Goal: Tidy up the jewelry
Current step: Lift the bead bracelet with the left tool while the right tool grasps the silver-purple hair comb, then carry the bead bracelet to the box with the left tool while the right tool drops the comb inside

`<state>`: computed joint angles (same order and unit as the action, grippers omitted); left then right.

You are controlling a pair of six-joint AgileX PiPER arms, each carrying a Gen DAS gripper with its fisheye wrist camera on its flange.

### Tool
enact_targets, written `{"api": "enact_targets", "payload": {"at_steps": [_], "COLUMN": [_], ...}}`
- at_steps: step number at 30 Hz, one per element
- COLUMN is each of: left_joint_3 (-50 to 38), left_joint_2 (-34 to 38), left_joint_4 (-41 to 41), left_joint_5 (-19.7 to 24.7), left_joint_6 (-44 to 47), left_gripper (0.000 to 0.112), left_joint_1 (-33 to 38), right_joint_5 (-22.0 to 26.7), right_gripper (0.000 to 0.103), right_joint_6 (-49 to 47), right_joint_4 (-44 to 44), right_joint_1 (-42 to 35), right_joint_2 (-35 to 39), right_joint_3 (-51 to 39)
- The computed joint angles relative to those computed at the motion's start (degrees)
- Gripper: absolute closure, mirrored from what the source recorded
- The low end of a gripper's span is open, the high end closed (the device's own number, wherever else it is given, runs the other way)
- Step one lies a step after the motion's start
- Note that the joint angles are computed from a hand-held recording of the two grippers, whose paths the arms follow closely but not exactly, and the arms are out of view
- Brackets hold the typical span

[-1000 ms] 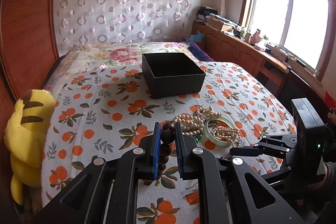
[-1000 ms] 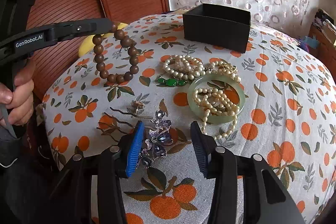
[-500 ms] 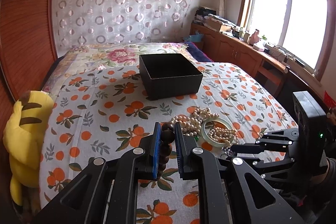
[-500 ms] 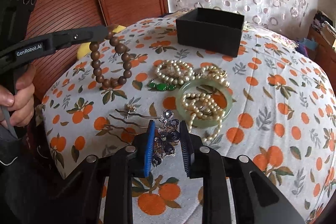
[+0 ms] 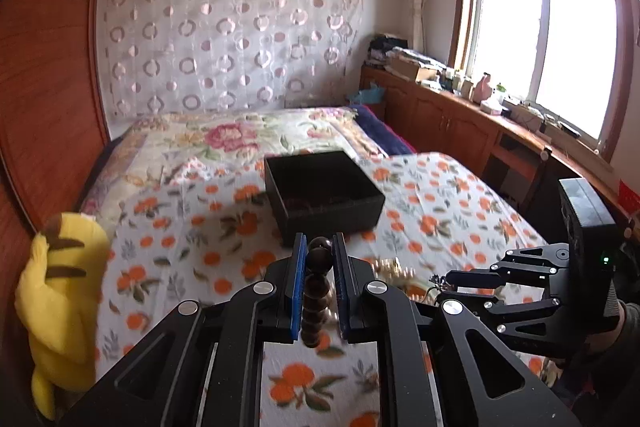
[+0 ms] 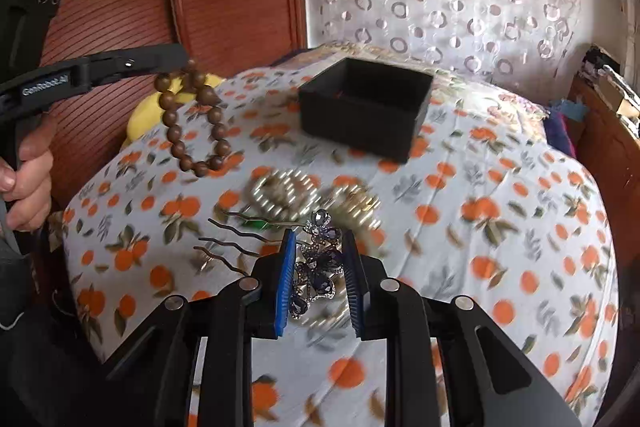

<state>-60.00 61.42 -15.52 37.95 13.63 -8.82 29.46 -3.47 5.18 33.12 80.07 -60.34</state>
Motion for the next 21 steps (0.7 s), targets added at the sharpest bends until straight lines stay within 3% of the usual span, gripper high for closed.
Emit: {"api": "enact_targets", "payload": {"at_steps": [7, 21], "left_joint_3": [-7.4, -21.4], "left_joint_2": [5.5, 18.5], "left_joint_4": [0.9, 5.8], "left_joint_5": [-0.6, 0.3], "left_joint_6": [0.1, -2.6], "left_gripper": [0.100, 0.100], "left_joint_1": [-0.1, -1.3], "right_joint_5": [1.6, 7.4], "right_gripper": [0.078, 0.078], "right_joint_6": [-6.5, -14.6], "right_joint_4": [3.6, 9.1], "right_joint_1": [-5.3, -11.2], "right_joint_2": [4.7, 22.7], "right_joint_3": [-8.4, -33.4]}}
